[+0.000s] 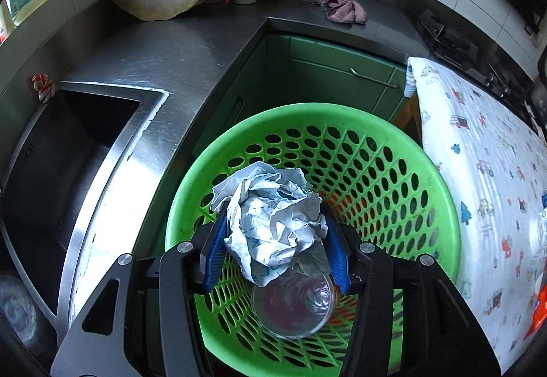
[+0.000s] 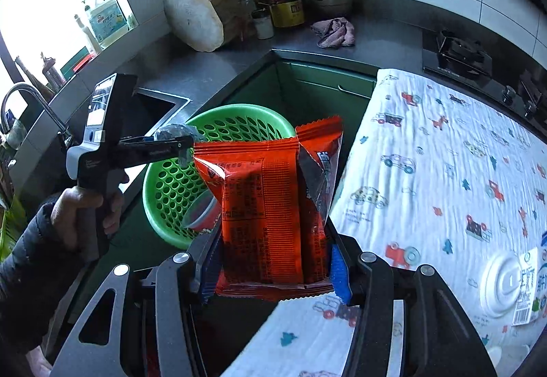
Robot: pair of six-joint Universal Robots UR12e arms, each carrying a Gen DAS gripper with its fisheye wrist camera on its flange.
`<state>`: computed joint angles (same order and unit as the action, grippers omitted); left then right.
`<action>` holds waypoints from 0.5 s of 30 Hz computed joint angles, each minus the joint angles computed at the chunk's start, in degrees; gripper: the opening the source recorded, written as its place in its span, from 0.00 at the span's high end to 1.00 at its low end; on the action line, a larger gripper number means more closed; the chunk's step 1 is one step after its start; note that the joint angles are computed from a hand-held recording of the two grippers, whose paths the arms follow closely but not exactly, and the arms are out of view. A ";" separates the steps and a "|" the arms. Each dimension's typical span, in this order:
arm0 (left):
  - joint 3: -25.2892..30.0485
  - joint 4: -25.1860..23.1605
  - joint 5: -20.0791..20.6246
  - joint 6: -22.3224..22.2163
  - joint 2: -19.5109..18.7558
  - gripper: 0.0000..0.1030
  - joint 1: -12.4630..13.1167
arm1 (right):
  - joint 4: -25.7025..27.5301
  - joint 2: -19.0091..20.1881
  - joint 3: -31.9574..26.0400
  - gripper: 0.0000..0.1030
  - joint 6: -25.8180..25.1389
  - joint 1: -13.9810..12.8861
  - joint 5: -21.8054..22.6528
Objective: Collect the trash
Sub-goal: 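Carry the crumpled paper with the left tool into the basket and release, then lower the red snack bag into the basket and open the right tool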
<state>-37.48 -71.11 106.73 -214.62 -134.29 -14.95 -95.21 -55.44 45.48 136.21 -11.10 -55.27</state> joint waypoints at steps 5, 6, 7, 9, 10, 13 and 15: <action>-1.40 0.30 -1.77 0.35 0.28 0.39 0.75 | 0.11 1.88 -2.48 0.50 1.53 2.13 -0.85; -1.77 0.49 -1.72 0.42 0.42 0.37 0.79 | 0.03 2.21 -2.83 0.50 1.77 2.46 -0.97; -2.37 1.05 -1.79 0.65 0.67 0.37 0.86 | -0.11 2.57 -3.21 0.50 2.12 2.82 -1.20; -3.21 1.54 -2.13 0.76 1.07 0.36 1.04 | 0.11 3.26 -4.00 0.50 2.87 3.40 -1.45; -3.63 1.73 -2.21 0.71 1.29 0.36 1.14 | 0.29 3.66 -4.49 0.50 3.29 3.66 -1.55; -5.06 2.73 -2.45 0.46 2.11 0.36 1.38 | 0.46 4.73 -5.85 0.49 4.06 4.45 -2.36; -6.26 3.63 -2.50 0.19 2.84 0.36 1.49 | 0.97 5.55 -7.01 0.45 4.52 4.96 -2.73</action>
<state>-43.74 -67.49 104.23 -214.43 -131.45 -13.46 -94.24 -49.89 38.48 140.73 -6.15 -58.00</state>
